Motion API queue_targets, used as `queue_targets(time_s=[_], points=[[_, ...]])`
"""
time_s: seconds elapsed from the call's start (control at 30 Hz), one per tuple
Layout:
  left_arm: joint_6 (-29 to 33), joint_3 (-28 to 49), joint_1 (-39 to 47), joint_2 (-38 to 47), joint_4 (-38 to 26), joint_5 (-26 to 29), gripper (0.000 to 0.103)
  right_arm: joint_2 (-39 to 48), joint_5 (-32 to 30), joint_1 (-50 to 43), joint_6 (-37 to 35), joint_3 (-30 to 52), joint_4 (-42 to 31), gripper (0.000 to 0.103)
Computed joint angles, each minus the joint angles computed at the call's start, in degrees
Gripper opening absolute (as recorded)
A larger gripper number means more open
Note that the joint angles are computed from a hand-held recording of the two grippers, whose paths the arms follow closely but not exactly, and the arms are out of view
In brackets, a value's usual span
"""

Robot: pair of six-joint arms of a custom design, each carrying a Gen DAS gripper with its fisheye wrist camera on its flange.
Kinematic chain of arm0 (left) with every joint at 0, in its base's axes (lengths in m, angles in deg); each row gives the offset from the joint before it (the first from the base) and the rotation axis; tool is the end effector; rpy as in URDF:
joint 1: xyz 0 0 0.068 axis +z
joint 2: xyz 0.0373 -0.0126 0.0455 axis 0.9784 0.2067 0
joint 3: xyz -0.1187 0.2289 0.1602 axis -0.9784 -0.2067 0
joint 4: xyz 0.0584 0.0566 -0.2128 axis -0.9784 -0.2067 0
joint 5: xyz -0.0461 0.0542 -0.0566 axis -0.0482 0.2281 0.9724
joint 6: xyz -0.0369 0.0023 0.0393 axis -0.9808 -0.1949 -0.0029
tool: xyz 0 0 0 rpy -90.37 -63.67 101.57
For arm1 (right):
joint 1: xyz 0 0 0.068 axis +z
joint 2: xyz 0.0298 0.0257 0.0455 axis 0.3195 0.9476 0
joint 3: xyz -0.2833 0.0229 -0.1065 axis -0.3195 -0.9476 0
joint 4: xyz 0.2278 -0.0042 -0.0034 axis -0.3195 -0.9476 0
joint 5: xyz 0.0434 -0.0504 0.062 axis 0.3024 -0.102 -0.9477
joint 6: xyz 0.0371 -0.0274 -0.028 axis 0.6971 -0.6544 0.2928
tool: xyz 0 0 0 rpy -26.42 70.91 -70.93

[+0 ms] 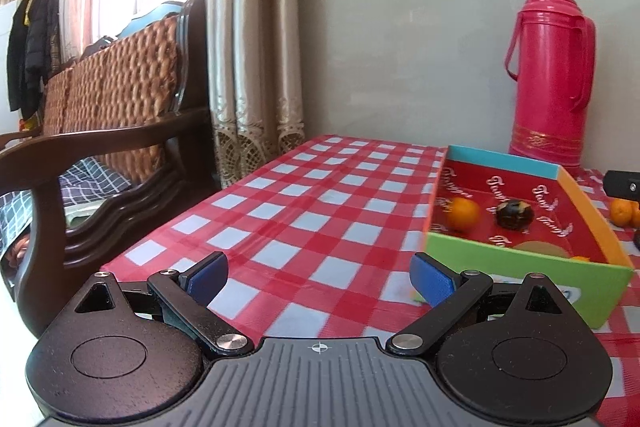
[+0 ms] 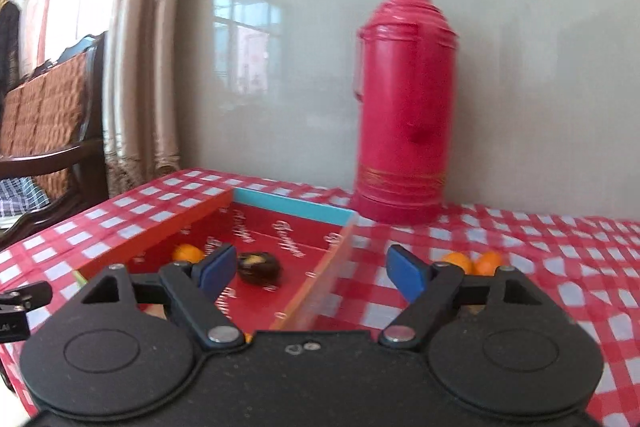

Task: Organize fruits
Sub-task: 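Lower the orange into the box and open the right gripper, then move the left gripper to the dark passion fruit and grasp it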

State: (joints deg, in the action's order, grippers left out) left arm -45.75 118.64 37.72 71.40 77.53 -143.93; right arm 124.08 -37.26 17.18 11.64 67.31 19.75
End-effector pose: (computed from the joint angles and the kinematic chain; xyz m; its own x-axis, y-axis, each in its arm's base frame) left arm 0.2398 -0.1656 0.1608 -0.3777 -0.0916 -0.9214 -0.3504 0.9352 0.0506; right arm 0.3056 0.0008 0.1837 -0.2979 -0.0727 -0.9518 -0.2276 0.9737 -0.0031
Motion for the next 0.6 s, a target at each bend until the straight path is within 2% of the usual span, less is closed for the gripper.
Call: queue_targets(time_s=[0.17, 0.3, 0.4, 0.5, 0.6], points=[[0.3, 2.9, -2.0, 1.5, -0.4, -0.5, 0.097, 0.6, -2.1, -4.9, -0.2, -0.7, 1.1, 0.076], [1.6, 5.4, -3.5, 2.8, -0.4, -0.9, 0.097, 2.9, -3.6, -8.8, -1.2, -2.7, 5.0, 0.078], [1.9, 7.8, -4.7, 4.0, -0.7, -1.0, 0.097, 3.8, -4.4, -11.7, -2.0, -1.9, 3.4, 0.078], [3.6, 10.7, -6.2, 5.8, 0.7, -0.7, 0.097, 4.7, -6.1, -15.1, -2.1, -2.2, 5.6, 0.078], [5.7, 13.8, -7.7, 8.1, 2.2, -0.4, 0.097, 5.2, -7.5, -18.6, -2.2, -1.0, 4.9, 0.078]])
